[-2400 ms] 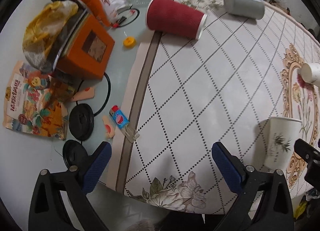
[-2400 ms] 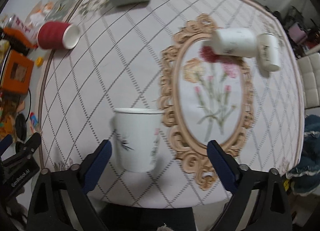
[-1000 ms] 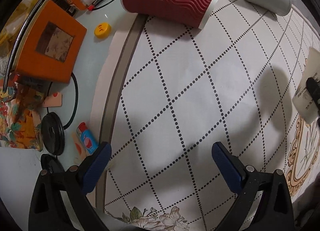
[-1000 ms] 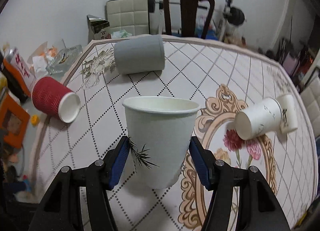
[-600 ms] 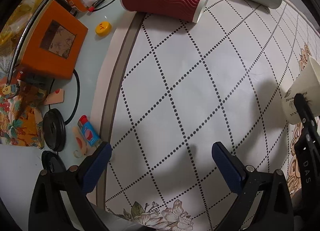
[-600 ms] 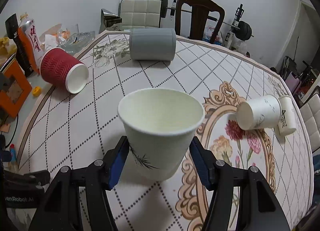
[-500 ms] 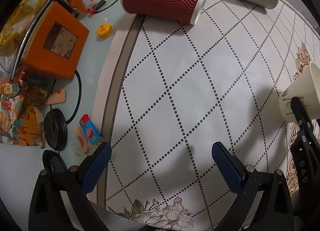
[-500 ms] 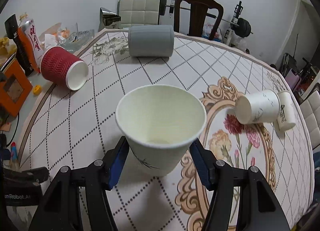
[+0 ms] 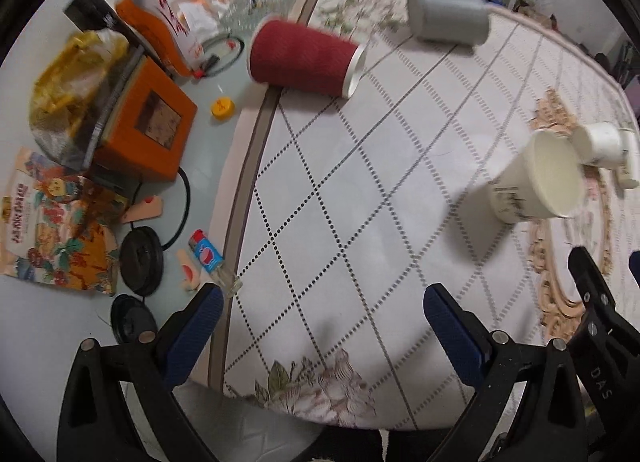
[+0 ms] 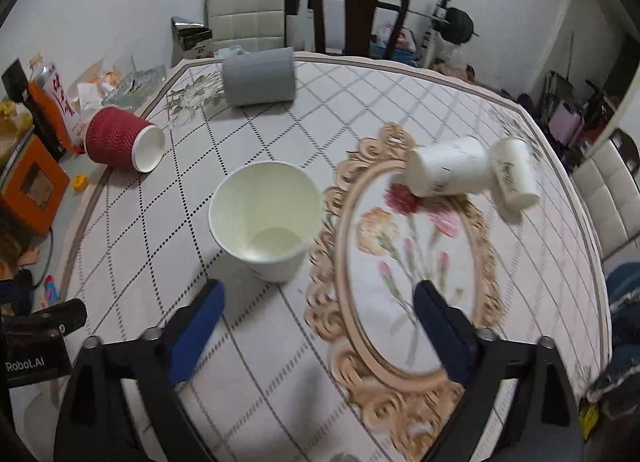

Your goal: Flip cup upright

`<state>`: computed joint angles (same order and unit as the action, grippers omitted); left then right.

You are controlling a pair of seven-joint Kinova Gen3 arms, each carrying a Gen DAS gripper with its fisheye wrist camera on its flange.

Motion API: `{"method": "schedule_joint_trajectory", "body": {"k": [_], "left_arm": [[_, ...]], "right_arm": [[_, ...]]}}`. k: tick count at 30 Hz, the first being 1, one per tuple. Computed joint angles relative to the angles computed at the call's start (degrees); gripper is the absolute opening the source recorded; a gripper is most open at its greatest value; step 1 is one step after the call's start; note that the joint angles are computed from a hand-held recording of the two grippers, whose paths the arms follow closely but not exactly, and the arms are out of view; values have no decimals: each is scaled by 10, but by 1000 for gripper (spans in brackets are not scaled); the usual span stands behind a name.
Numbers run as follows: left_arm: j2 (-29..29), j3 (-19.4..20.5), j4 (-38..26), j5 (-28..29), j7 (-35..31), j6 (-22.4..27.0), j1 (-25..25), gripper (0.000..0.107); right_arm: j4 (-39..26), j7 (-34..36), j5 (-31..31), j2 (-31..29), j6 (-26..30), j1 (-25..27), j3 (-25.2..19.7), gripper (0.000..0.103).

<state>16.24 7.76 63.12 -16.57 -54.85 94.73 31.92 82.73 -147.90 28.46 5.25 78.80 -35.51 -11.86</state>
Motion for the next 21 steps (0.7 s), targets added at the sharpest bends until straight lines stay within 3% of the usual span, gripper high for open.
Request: {"method": "schedule_joint_trajectory", "body": {"k": [4, 10, 21], "left_arm": [[-19, -1, -29, -15, -3, 13, 8, 102], [-50, 21, -91, -66, 37, 56, 59, 102], [-64, 43, -230, -191, 69, 160, 183, 102]], "right_arm": [[-43, 18, 6, -31, 73, -5, -10, 103], [-136, 51, 26, -68, 182, -11, -48, 103], [-342, 77, 164, -74, 384, -80, -149, 103]]}}
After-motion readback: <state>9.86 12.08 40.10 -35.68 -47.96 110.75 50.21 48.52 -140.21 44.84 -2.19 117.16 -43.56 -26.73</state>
